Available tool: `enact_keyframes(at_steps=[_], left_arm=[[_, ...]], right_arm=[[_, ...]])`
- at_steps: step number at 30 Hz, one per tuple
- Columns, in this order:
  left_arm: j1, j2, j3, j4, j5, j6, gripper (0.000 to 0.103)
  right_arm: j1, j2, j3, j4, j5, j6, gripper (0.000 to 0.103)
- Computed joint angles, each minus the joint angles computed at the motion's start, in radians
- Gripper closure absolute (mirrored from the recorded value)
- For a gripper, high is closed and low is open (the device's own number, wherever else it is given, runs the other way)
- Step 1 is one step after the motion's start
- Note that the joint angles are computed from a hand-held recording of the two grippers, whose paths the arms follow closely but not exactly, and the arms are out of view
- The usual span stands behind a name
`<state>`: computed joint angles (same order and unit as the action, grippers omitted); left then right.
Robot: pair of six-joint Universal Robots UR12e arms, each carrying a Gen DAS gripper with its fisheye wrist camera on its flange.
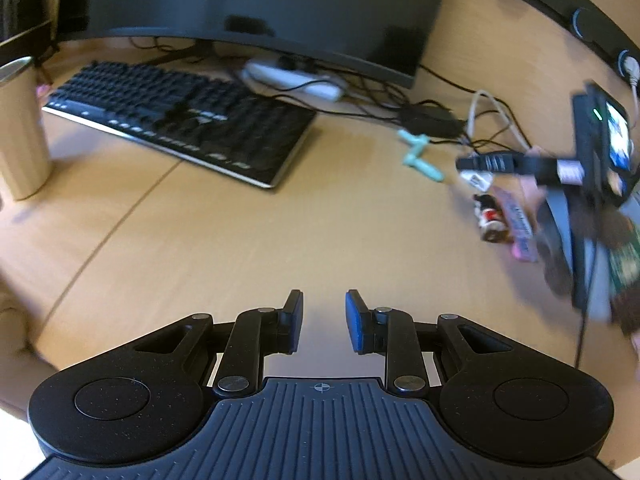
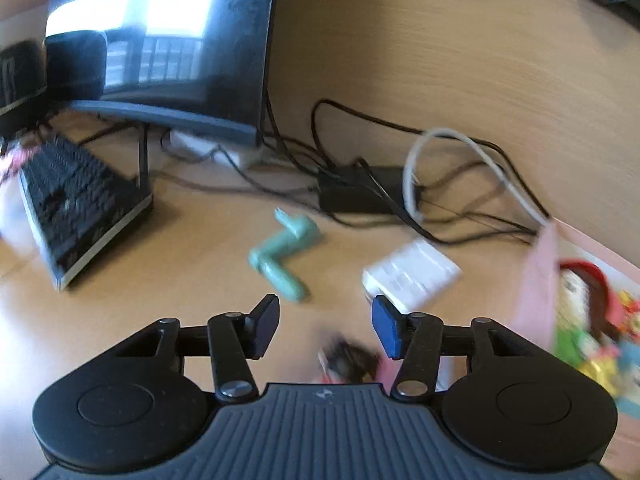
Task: Organize objects
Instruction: 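Grasp the teal hand-crank toy with the right gripper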
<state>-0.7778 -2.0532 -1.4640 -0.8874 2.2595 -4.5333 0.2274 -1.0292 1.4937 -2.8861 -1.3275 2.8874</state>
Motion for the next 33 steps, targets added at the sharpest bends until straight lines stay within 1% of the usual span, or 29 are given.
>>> enact_keyframes(at_steps=[2, 4, 6, 8, 10, 11, 12, 13, 15, 18, 21, 24, 26, 29, 33], left_arm=[[0.002, 0.020, -0.024, -0.003, -0.002, 0.000, 0.075], [0.004, 0.034, -0.038, -0.016, 0.007, 0.003, 0.075], [0.007, 0.045, -0.044, -0.051, 0.019, -0.006, 0.075], [0.011, 0.057, -0.055, -0.065, 0.027, -0.015, 0.075], [0.013, 0.065, -0.067, -0.054, 0.033, -0.012, 0.075], [0.015, 0.069, -0.075, -0.041, 0.032, -0.006, 0.075], [0.018, 0.072, -0.082, -0.029, 0.029, 0.000, 0.075], [0.022, 0.074, -0.088, -0.012, 0.023, 0.009, 0.075], [0.030, 0.074, -0.097, 0.018, 0.013, 0.033, 0.075], [0.040, 0.064, -0.096, 0.065, -0.002, 0.076, 0.075], [0.050, 0.048, -0.085, 0.113, -0.027, 0.124, 0.075], [0.058, 0.024, -0.065, 0.161, -0.055, 0.172, 0.075], [0.064, 0.006, -0.052, 0.192, -0.085, 0.193, 0.075], [0.074, -0.028, -0.022, 0.240, -0.147, 0.215, 0.075], [0.076, -0.094, 0.059, 0.265, -0.185, 0.277, 0.076]], right_arm=[[0.013, 0.035, -0.060, 0.029, -0.003, 0.066, 0.050], [0.026, 0.075, -0.128, 0.078, -0.009, 0.145, 0.048], [0.041, 0.116, -0.197, 0.127, -0.037, 0.210, 0.048], [0.056, 0.154, -0.256, 0.171, -0.069, 0.245, 0.048], [0.073, 0.181, -0.294, 0.192, -0.115, 0.232, 0.052], [0.080, 0.188, -0.302, 0.195, -0.139, 0.215, 0.063], [0.084, 0.188, -0.304, 0.205, -0.151, 0.202, 0.071], [0.085, 0.183, -0.299, 0.213, -0.145, 0.193, 0.072], [0.082, 0.154, -0.253, 0.202, -0.098, 0.149, 0.073], [0.076, 0.082, -0.137, 0.145, -0.042, 0.025, 0.074], [0.055, -0.007, -0.018, 0.163, 0.058, -0.062, 0.075], [0.032, -0.099, 0.110, 0.168, 0.088, -0.170, 0.075], [0.016, -0.154, 0.189, 0.143, 0.074, -0.226, 0.075], [-0.003, -0.208, 0.275, 0.061, -0.016, -0.288, 0.075], [-0.042, -0.242, 0.319, 0.027, -0.113, -0.277, 0.075]])
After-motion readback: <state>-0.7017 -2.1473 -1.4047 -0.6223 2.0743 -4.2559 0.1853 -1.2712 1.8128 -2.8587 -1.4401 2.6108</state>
